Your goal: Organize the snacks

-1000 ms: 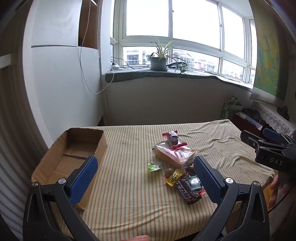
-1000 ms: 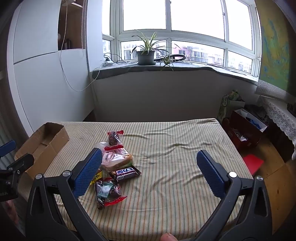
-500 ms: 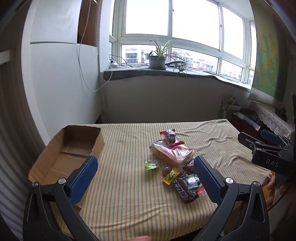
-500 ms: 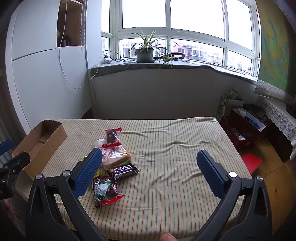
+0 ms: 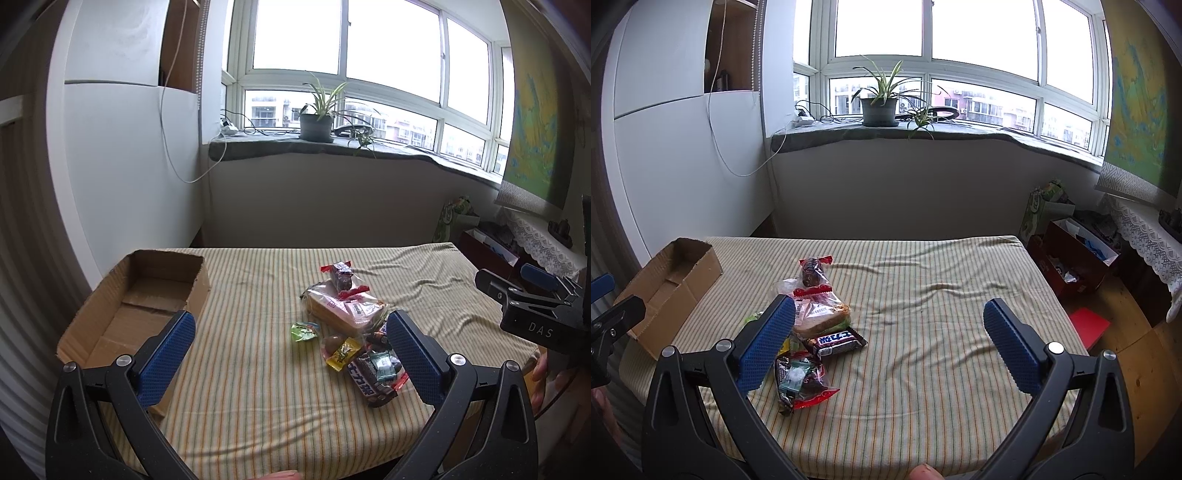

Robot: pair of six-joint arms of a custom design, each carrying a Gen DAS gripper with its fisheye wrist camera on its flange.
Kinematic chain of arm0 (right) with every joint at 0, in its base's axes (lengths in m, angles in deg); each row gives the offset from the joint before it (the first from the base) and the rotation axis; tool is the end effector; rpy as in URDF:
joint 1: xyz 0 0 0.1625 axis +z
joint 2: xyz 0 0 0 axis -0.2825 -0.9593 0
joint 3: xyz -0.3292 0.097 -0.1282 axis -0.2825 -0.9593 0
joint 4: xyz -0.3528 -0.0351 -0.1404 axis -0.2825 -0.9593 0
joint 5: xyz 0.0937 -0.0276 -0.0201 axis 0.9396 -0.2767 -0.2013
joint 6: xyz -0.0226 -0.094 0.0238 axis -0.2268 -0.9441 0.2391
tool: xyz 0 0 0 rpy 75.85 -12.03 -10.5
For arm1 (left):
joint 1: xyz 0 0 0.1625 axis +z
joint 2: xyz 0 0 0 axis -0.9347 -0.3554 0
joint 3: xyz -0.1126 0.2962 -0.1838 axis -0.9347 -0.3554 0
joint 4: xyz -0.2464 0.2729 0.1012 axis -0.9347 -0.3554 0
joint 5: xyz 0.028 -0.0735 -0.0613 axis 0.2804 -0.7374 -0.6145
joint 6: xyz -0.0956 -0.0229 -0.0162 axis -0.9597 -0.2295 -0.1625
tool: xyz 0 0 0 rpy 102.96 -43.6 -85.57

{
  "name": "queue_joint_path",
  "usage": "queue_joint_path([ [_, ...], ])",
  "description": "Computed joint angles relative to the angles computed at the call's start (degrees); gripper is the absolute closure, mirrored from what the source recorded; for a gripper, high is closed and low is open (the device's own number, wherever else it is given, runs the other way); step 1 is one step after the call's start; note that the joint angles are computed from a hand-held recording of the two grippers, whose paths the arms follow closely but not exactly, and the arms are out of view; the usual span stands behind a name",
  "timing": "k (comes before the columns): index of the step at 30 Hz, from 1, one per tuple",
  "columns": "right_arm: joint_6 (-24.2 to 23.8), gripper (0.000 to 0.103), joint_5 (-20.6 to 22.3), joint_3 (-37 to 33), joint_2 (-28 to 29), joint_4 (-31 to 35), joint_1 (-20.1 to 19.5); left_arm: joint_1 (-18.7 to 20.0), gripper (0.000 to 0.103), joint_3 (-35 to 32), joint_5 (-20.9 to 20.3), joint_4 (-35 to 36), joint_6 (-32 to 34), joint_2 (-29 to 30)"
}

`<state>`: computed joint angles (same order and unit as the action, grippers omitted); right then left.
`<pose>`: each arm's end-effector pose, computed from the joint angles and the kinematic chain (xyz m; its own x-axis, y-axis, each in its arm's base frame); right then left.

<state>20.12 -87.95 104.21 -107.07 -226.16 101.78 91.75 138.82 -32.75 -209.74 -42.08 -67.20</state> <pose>0.0725 -0.4981 0.4435 -0.7008 -0.1661 0.6937 -0.6572 0.5285 -0.5374 -0.4611 -0.4367 0.0478 -0.7479 -0.0589 -0.6612 0.5433 0.5179 -0.6607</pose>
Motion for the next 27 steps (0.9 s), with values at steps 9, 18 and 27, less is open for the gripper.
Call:
queue_joint_path([
  [9,0.02,0.0,-0.21,-0.06,0.07,0.05,0.07,-0.01,0.0,-0.07,-0.21,-0.21,0.3,-0.1],
  [18,-0.1,0.0,-0.17,-0.04,-0.03,0.11,-0.02,-0.04,0.0,-0.09,-0.23,-0.11,0.21,-0.11],
  [27,0.02,0.0,-0.3,-0.11,0.0,0.11,0.15,-0.09,0.0,-0.24,-0.26,0.29,-0.18,-0.04],
])
